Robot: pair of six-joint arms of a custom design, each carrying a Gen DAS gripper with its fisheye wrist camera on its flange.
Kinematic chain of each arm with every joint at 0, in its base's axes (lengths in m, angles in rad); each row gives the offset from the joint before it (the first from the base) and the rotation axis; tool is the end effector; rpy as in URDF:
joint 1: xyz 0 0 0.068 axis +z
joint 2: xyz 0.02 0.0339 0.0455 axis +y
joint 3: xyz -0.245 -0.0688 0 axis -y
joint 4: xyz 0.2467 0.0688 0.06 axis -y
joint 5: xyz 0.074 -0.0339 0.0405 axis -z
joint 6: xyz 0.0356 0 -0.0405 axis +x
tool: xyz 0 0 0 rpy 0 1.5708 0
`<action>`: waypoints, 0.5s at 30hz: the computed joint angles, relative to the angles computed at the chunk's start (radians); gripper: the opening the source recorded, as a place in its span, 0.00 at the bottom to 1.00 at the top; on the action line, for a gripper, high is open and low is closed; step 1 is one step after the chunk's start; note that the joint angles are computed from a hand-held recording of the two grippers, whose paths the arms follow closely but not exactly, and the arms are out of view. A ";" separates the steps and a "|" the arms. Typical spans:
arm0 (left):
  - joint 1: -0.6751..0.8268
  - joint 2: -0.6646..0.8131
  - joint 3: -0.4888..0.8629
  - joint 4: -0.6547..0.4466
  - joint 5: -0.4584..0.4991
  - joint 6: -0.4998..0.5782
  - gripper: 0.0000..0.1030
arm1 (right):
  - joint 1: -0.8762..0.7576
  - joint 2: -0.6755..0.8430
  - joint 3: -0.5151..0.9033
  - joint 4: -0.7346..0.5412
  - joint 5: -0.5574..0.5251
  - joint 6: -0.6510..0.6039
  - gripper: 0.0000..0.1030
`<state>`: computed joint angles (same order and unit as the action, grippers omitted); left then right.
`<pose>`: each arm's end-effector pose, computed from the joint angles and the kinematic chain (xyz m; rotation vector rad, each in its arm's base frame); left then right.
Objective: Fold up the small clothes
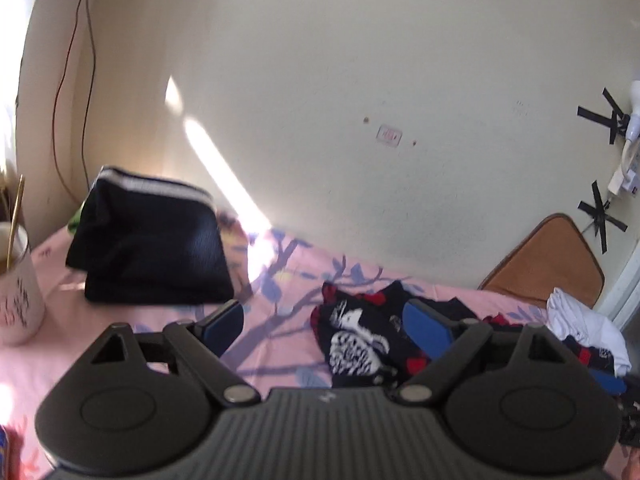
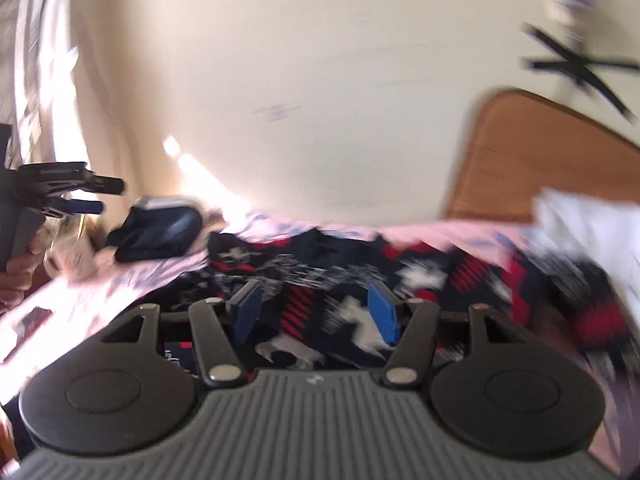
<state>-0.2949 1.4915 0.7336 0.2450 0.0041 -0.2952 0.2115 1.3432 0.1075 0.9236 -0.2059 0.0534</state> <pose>0.3028 -0.0921 0.1779 0.0022 2.1042 -0.3618 0.2000 0.0504 0.1055 -0.2907 1.8708 0.3749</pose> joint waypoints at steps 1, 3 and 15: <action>-0.018 0.019 -0.028 0.033 -0.019 0.017 0.87 | 0.043 0.052 0.079 -0.055 0.015 -0.052 0.60; -0.065 0.057 -0.061 0.072 -0.086 0.089 0.87 | 0.128 0.194 0.258 -0.166 0.053 -0.183 0.60; -0.075 0.252 -0.044 0.126 -0.195 0.054 0.05 | 0.040 0.728 1.033 -0.639 0.378 -0.115 0.16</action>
<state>-0.3698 1.7435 0.6896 0.3710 -0.1905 -0.2413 0.2519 2.0709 1.1408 0.2850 0.1720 -0.0618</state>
